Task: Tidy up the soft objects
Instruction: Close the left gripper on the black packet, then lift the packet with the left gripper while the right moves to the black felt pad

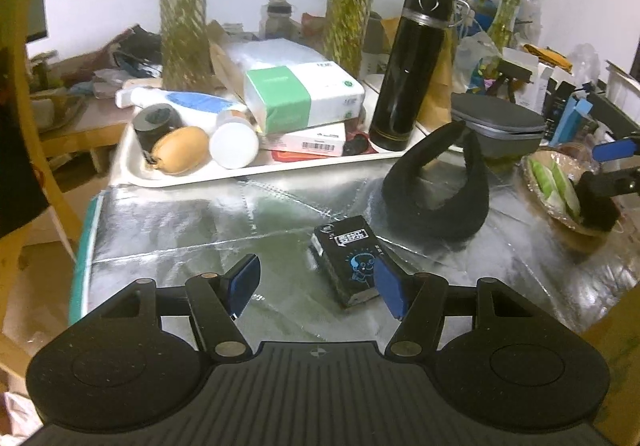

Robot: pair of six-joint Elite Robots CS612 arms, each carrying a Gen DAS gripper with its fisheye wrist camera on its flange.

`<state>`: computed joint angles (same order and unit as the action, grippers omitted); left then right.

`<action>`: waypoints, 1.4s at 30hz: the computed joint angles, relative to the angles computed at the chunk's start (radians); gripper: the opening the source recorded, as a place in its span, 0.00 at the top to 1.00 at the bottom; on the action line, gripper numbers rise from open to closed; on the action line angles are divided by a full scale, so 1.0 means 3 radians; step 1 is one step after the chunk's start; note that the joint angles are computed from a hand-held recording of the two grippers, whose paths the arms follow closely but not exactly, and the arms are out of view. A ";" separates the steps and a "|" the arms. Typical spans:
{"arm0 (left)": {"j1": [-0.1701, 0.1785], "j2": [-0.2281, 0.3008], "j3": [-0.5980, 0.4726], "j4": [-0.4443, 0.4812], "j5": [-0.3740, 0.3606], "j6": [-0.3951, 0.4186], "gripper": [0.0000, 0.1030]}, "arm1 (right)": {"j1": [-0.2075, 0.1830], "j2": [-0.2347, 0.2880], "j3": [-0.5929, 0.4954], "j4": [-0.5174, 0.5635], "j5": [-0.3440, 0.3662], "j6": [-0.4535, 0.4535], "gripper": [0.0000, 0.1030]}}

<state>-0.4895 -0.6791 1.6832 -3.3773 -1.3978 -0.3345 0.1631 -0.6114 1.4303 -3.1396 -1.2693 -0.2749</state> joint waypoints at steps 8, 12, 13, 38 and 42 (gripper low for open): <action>0.0083 0.0136 -0.0241 0.0204 -0.0218 0.0133 0.40 | -0.0017 0.0029 -0.0096 0.0146 -0.0103 0.0321 0.00; 0.0100 0.0197 -0.0373 0.0367 -0.0325 0.0229 0.40 | -0.0007 0.0040 -0.0129 0.0166 -0.0286 0.0426 0.00; 0.0105 0.0210 -0.0408 0.0424 -0.0365 0.0247 0.40 | -0.0007 0.0040 -0.0132 0.0177 -0.0303 0.0436 0.00; -0.0046 0.0417 -0.0733 0.0777 -0.0123 0.1425 0.51 | -0.0010 0.0031 -0.0115 0.0182 -0.0315 0.0372 0.00; -0.0044 0.0404 -0.0706 0.0766 -0.0076 0.1377 0.52 | -0.0006 0.0039 -0.0112 0.0136 -0.0297 0.0343 0.00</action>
<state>-0.5028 -0.5579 1.4713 -3.1475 -1.4205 0.0787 0.1614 -0.5996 1.3968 -3.0989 -1.3584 -0.1719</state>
